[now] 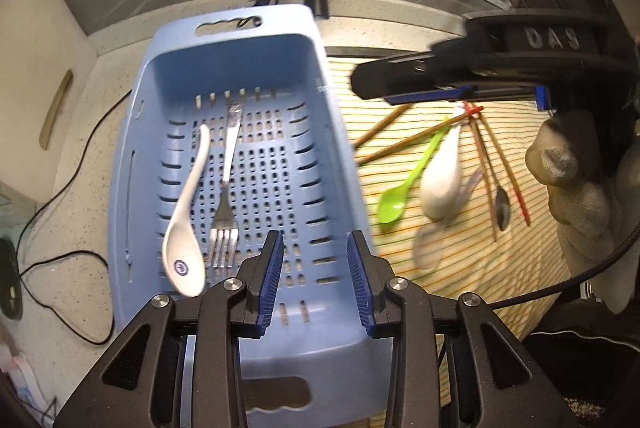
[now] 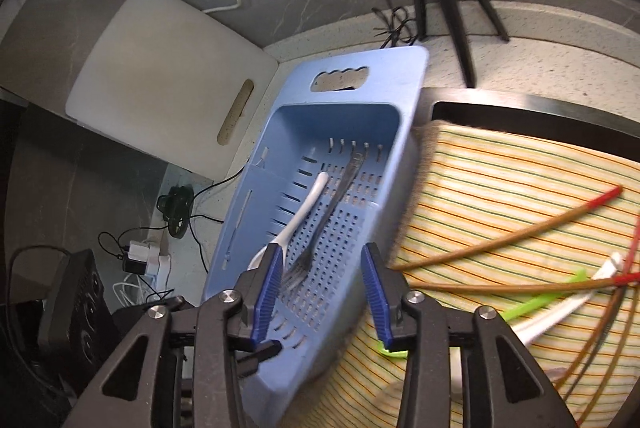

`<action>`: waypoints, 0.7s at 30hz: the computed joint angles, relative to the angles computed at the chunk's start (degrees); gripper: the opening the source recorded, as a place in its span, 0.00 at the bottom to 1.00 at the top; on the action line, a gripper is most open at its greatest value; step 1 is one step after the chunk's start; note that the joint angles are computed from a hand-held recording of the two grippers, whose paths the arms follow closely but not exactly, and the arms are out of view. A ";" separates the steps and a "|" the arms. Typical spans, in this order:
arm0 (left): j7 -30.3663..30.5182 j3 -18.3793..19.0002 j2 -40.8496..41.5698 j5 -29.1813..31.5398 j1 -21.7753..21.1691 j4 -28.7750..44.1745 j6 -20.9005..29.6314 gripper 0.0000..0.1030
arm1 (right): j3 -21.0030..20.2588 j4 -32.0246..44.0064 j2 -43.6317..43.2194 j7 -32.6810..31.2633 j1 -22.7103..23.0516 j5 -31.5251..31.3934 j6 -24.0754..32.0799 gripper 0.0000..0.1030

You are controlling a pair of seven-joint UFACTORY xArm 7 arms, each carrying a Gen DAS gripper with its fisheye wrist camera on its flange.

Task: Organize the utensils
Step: 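Open the right tool to release the fork into the basket, then move the right tool back over the towel toward the white ceramic spoon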

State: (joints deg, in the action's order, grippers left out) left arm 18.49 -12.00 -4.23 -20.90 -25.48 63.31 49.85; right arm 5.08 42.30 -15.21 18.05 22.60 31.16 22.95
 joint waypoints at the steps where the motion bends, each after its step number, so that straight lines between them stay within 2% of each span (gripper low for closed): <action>1: 0.07 -0.15 -0.56 -0.12 -0.16 -0.47 -0.26 0.31 | 0.14 -1.93 -2.31 0.41 -0.47 -0.66 -0.36 0.47; 6: 0.14 -0.70 -3.01 -1.37 -1.47 -1.99 -0.73 0.31 | 1.83 -9.99 -14.12 5.64 -4.12 -9.23 0.92 0.50; 8: 0.30 -0.80 -3.98 -2.06 -2.08 -2.67 -0.88 0.31 | 2.33 -13.04 -19.45 7.75 -5.55 -12.87 2.34 0.54; 10: 0.42 -0.92 -4.68 -2.81 -2.74 -3.19 -1.04 0.31 | 2.52 -17.02 -25.96 10.10 -6.83 -15.34 3.02 0.77; 11: 0.51 -1.03 -4.94 -3.01 -3.08 -3.41 -1.14 0.31 | 2.87 -19.40 -30.07 11.92 -7.87 -16.43 3.43 0.78; 16: 0.27 -1.88 -6.50 -3.02 -4.99 -4.84 -2.03 0.31 | 1.95 -26.20 -45.19 18.58 -11.20 -19.87 10.52 0.79; 21: 0.24 -2.54 -7.17 -3.37 -6.80 -5.66 -2.41 0.31 | 2.22 -30.97 -60.88 24.97 -15.24 -23.19 21.13 0.79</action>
